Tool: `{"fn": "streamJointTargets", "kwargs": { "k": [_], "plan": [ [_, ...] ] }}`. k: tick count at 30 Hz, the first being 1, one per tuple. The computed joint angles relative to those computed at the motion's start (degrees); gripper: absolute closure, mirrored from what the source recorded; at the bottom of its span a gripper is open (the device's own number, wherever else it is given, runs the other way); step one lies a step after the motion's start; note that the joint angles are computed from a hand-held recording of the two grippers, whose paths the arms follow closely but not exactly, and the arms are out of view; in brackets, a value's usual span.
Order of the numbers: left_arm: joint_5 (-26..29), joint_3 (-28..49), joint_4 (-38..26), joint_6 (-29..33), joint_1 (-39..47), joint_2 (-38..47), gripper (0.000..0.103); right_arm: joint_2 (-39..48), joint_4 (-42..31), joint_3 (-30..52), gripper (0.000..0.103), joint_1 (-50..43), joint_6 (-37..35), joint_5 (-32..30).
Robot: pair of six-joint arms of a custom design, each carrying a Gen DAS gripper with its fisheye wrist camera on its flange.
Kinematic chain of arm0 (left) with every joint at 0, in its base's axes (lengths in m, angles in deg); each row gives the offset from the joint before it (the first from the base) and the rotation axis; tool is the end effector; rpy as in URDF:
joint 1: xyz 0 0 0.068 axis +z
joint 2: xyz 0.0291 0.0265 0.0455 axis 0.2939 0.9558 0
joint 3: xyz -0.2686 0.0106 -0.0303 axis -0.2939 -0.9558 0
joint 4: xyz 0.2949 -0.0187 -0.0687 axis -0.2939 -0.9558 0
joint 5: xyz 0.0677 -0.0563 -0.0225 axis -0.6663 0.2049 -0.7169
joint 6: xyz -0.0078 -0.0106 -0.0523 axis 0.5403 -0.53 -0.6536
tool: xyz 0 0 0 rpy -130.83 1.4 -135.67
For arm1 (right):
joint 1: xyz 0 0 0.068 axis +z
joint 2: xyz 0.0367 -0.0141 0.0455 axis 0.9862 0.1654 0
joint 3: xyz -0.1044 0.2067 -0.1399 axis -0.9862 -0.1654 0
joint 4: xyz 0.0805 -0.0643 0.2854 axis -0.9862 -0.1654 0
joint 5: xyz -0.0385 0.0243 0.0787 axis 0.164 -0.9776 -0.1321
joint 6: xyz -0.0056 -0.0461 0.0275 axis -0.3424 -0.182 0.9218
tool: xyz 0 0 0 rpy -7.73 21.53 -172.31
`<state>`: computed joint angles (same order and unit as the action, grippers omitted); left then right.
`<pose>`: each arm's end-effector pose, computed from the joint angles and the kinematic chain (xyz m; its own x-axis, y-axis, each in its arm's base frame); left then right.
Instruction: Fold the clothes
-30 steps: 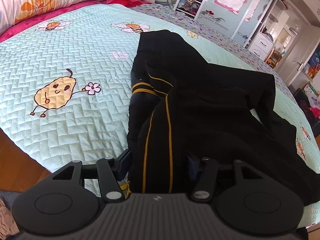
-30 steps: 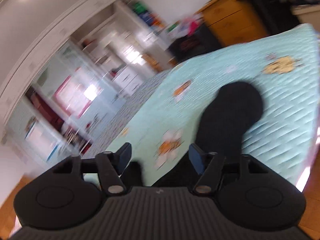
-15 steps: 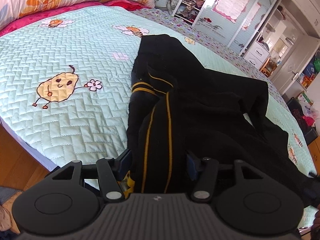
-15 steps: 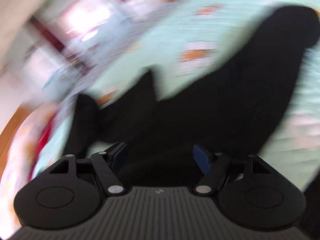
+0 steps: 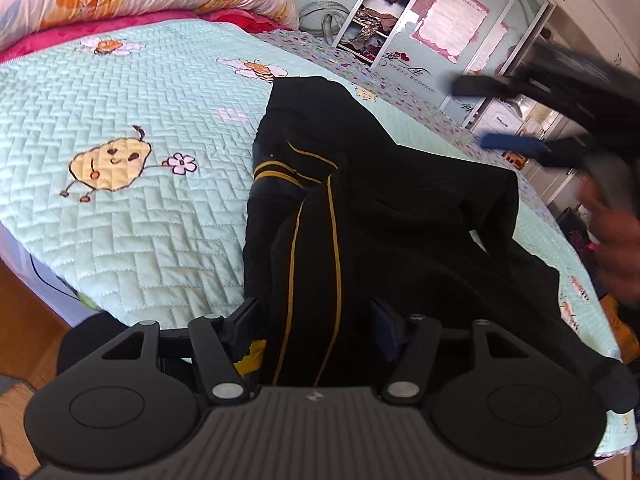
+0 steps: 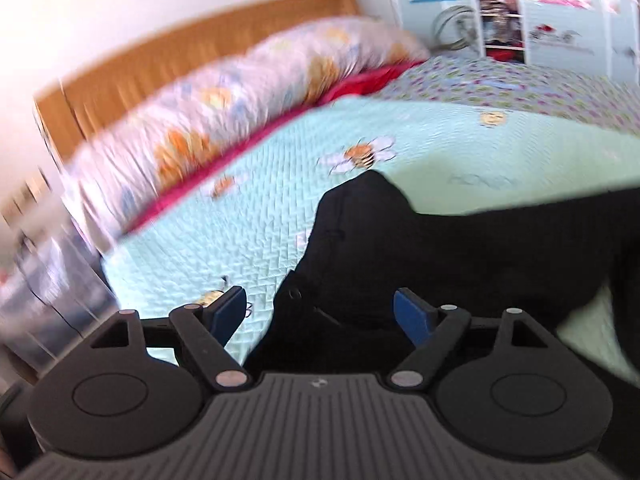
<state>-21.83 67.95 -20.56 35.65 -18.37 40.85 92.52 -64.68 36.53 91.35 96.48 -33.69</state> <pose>0.1450 -0.1023 0.2634 -0.7270 -0.1651 -0.6665 0.1912 0.8836 -0.4274 0.2489 0.0553 0.3691 -0.6484 0.0066 -0.7613 -0.2630 0.9364 0.2322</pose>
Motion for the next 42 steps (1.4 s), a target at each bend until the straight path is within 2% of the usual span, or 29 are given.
{"fn": "streamJointTargets", "kwargs": {
  "k": [3,7,11,13,14,15,17,18,21,24,26,28,29,31,32,33,35,37,38,40,42],
  "plan": [
    [1.77,-1.44,1.74,0.18,0.78,-0.82,0.040,15.68,2.17,10.50,0.021,8.23,-0.27,9.14],
    [7.89,-3.29,3.88,0.83,5.43,-1.56,0.040,37.01,-1.27,28.61,0.021,14.54,3.12,21.09],
    [14.12,-3.82,4.92,2.30,10.89,-0.16,0.039,58.15,-13.94,51.02,0.021,16.77,10.33,32.10],
    [18.26,-4.01,5.40,3.03,14.23,0.67,0.038,65.09,-16.77,56.18,0.022,17.69,9.35,39.09],
    [20.06,-4.00,5.35,3.40,15.77,1.09,0.038,66.79,-15.43,55.63,0.034,18.29,6.88,43.31],
    [21.22,-3.87,5.50,3.60,16.67,1.76,0.038,67.73,-13.83,54.73,0.061,18.46,4.74,46.43],
    [23.66,-3.90,6.02,4.23,18.69,2.63,0.037,64.15,-8.42,48.54,0.069,16.93,3.34,44.27],
    [24.80,-3.99,6.31,4.58,19.68,2.89,0.037,60.45,-5.88,44.52,0.077,15.56,3.72,41.13],
    [26.84,-4.56,7.22,5.68,21.31,2.35,0.036,48.02,1.70,33.42,0.089,9.99,4.69,30.04],
    [28.28,-5.56,8.58,7.06,22.24,0.13,0.036,34.69,8.83,24.73,0.092,2.67,6.08,21.30],
    [29.47,-6.17,9.77,8.03,22.81,-1.59,0.036,28.72,12.65,21.97,0.092,-3.40,8.98,14.93],
    [30.67,-6.58,10.53,8.92,23.19,-3.16,0.036,25.05,14.55,19.35,0.092,-9.73,10.38,11.54],
    [31.42,-6.57,10.75,9.30,23.40,-3.48,0.036,24.15,14.86,17.60,0.092,-12.78,8.90,10.92],
    [31.59,-5.98,10.42,10.41,22.76,-3.09,0.036,24.45,12.74,14.62,0.091,-17.57,4.80,14.45],
    [30.66,-5.39,9.98,11.22,21.62,-2.61,0.036,26.41,9.20,14.66,0.090,-19.93,4.23,14.71],
    [29.72,-4.80,9.55,12.01,20.46,-2.10,0.036,28.09,6.48,14.42,0.089,-22.03,4.05,14.90],
    [28.47,-3.69,8.94,13.86,18.84,-0.97,0.032,26.22,6.51,9.39,0.085,-24.79,6.68,13.01],
    [28.25,-3.01,9.14,14.84,17.60,-0.02,0.031,21.28,9.71,3.39,0.078,-24.39,8.83,12.25],
    [28.41,-2.74,9.44,14.98,16.96,0.44,0.031,18.99,10.98,1.20,0.072,-23.29,9.36,13.28],
    [29.37,-2.26,11.06,14.32,15.42,2.24,0.031,16.42,13.54,-0.98,0.071,-20.75,6.66,16.04],
    [29.52,-1.26,15.14,12.64,12.75,6.95,0.031,17.11,13.35,0.58,0.070,-18.39,1.68,19.73]
  ]
}}
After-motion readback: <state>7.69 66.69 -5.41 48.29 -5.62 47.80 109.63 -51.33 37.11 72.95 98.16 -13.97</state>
